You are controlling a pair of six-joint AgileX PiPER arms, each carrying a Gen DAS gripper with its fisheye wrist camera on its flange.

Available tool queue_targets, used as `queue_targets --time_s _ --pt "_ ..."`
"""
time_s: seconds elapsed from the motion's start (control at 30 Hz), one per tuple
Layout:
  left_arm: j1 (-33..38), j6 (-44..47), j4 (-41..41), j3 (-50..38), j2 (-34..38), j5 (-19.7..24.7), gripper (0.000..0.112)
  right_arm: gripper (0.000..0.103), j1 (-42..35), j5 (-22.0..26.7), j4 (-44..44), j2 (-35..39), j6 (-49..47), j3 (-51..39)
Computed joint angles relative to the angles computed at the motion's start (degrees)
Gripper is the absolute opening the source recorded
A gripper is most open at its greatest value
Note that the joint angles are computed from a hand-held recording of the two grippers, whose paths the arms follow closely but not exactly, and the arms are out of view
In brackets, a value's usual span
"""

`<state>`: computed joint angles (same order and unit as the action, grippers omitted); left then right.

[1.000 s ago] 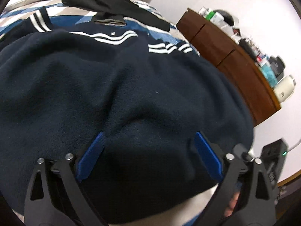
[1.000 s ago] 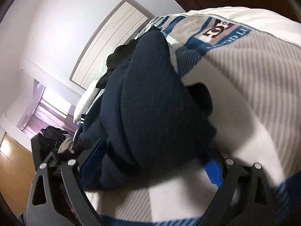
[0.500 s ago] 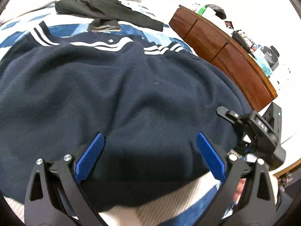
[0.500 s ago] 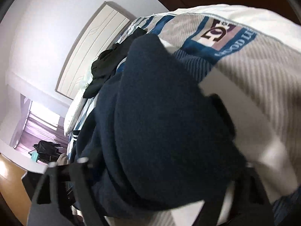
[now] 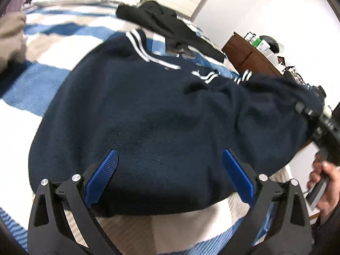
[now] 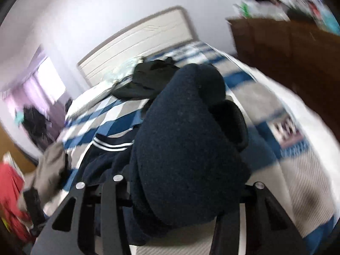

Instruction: Fold large clothes

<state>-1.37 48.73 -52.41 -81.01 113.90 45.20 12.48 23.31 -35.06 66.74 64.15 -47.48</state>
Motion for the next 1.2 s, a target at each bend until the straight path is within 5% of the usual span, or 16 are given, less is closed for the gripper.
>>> queue_targets --time_s 0.17,0.37,0.57,0.83,0.93,1.2 --pt "-0.1 1.0 0.1 -2.4 1.7 0.4 0.096 0.044 10.1 11.2 -4.0 8.5 -2.0 -15.6" --pt "9.3 9.2 -6.5 4.9 -7.6 3.1 0.096 0.044 21.1 22.6 -4.2 23.5 -13.8 -36.3" --pt "20.5 21.5 -11.8 11.0 -15.9 -2.4 0.096 0.043 30.4 31.2 1.0 41.1 -31.6 -56.9" --pt "33.4 16.3 -11.2 6.3 -10.3 1.4 0.096 0.043 33.7 44.5 14.1 67.5 -47.2 -85.9" --pt "33.7 12.9 -8.6 3.5 -7.5 2.7 0.096 0.047 34.8 41.4 12.0 69.6 -42.4 -83.2" --pt "32.4 14.4 -8.1 3.9 -7.3 2.9 0.096 0.062 33.3 30.3 11.2 51.1 -36.7 -62.2"
